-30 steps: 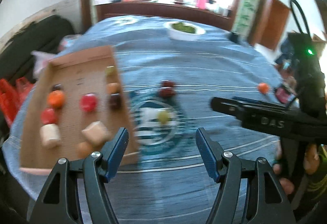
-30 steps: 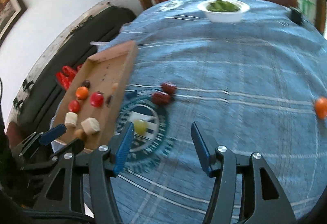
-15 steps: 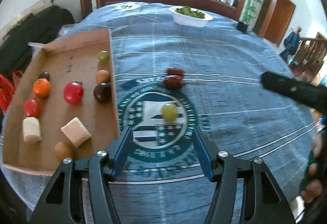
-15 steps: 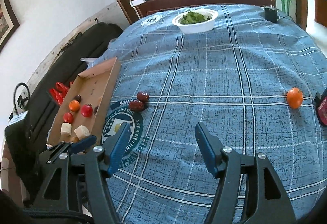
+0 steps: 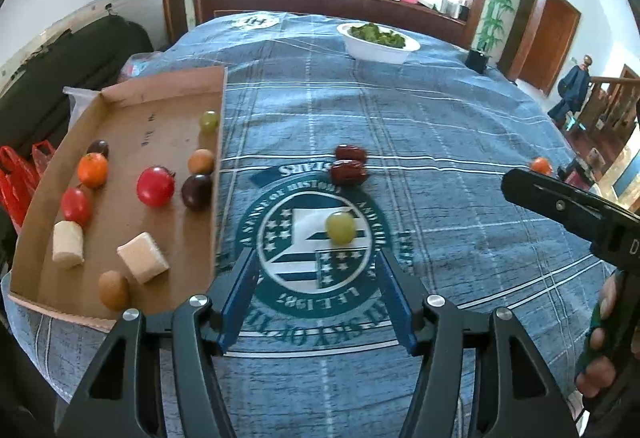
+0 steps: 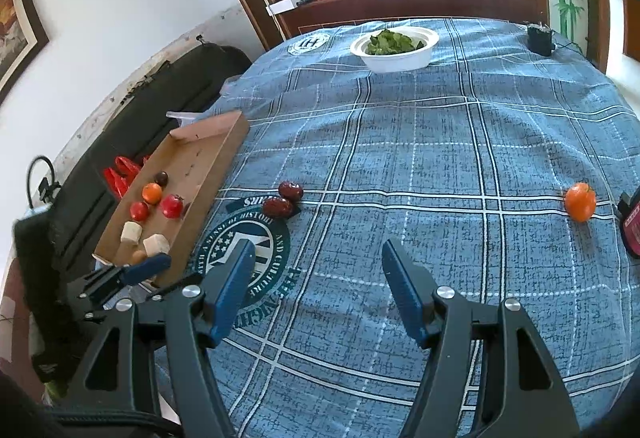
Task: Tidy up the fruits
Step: 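Move both open grippers away from the tray toward the red dates, then grasp the green grape with the left gripper while the right gripper grasps a red date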
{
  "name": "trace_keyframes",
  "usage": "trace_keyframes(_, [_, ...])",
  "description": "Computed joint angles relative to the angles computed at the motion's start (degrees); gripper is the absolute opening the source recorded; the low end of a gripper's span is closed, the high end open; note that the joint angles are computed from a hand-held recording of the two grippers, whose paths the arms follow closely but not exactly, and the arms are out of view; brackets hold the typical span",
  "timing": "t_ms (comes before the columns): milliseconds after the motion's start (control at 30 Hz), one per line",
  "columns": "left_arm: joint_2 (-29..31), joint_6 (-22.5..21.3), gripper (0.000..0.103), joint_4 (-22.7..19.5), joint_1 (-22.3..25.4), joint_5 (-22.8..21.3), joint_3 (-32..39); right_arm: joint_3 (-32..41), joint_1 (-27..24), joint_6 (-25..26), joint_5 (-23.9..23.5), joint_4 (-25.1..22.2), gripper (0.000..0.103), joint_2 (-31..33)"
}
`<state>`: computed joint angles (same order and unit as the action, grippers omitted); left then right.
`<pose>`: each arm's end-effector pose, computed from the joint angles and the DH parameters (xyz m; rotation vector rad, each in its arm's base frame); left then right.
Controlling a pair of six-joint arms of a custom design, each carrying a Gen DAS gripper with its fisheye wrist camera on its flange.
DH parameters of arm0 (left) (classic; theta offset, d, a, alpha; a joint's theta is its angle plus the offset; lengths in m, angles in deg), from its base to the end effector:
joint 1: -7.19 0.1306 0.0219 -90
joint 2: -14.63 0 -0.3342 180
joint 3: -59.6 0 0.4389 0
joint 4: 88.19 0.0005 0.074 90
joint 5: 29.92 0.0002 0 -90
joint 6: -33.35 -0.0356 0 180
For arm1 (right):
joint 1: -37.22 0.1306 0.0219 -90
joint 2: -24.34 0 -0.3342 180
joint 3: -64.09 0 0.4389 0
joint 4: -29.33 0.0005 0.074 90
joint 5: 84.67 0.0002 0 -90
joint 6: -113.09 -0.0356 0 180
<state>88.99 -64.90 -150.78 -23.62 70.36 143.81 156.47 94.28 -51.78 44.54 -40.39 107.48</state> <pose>0.3659 -0.2262 0.4406 0.9112 2.3411 -0.3871 0.2722 0.3778 0.4444 0.5719 2.2494 0.2208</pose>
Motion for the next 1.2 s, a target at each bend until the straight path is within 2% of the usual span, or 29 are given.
trace_keyframes(133, [0.81, 0.49, 0.06, -0.32, -0.86, 0.64, 0.45, -0.18, 0.62, -0.89, 1.67, -1.52, 0.067, -0.26])
trace_keyframes(300, [2.35, 1.39, 0.06, -0.9, -2.13, -0.57, 1.3, -1.22, 0.91, -3.29, 2.55, -3.88, 0.067, -1.01])
trace_keyframes(400, [3.78, 1.8, 0.06, -1.27, -3.05, -1.56, 2.42, -3.34, 1.26, -7.65, 3.5, -6.95, 0.066, -2.79])
trace_keyframes(600, [5.75, 2.62, 0.06, -1.39, -3.79, -2.06, 3.95, -9.42, 0.85, -22.26, 4.39, -19.35, 0.065, -9.32])
trace_keyframes(667, [6.31, 3.21, 0.06, -1.35, -3.66, -2.06, 4.25, -11.36, -0.2, -24.19, 3.84, -21.05, 0.065, -11.85])
trace_keyframes(700, [6.63, 3.53, 0.06, -1.34, -3.65, -2.22, 4.44, -11.91, -0.59, -23.97, 3.79, -20.54, 0.061, -12.67])
trace_keyframes(800, [7.84, 4.11, 0.06, -1.46, -3.79, -2.58, 5.11, -11.8, -2.15, -16.65, 3.59, -14.16, 0.058, -13.0])
trace_keyframes(933, [9.32, 4.82, 0.058, -0.43, -3.92, -2.41, 5.71, -8.94, -5.47, 0.97, -1.21, 1.3, 0.056, -8.28])
trace_keyframes(967, [9.74, 5.11, 0.044, -0.48, -3.9, -2.23, 5.89, -7.83, -6.34, 4.3, -2.91, 4.15, 0.055, -6.48])
trace_keyframes(1000, [10.63, 5.4, 0.026, -1.02, -3.76, -1.77, 6.46, -6.69, -7.4, 7.32, -5.01, 6.94, 0.053, -4.68])
trace_keyframes(1067, [11.22, 6.07, 0.019, -0.44, -3.41, -2.07, 6.65, -5.01, -9.08, 10.84, -8.58, 11.06, 0.049, -1.8])
trace_keyframes(1200, [10.47, 5.6, 0.019, -1.1, -2.31, -0.7, 6.33, -1.14, -11.11, 14.52, -12.68, 13.82, 0.046, 2.97])
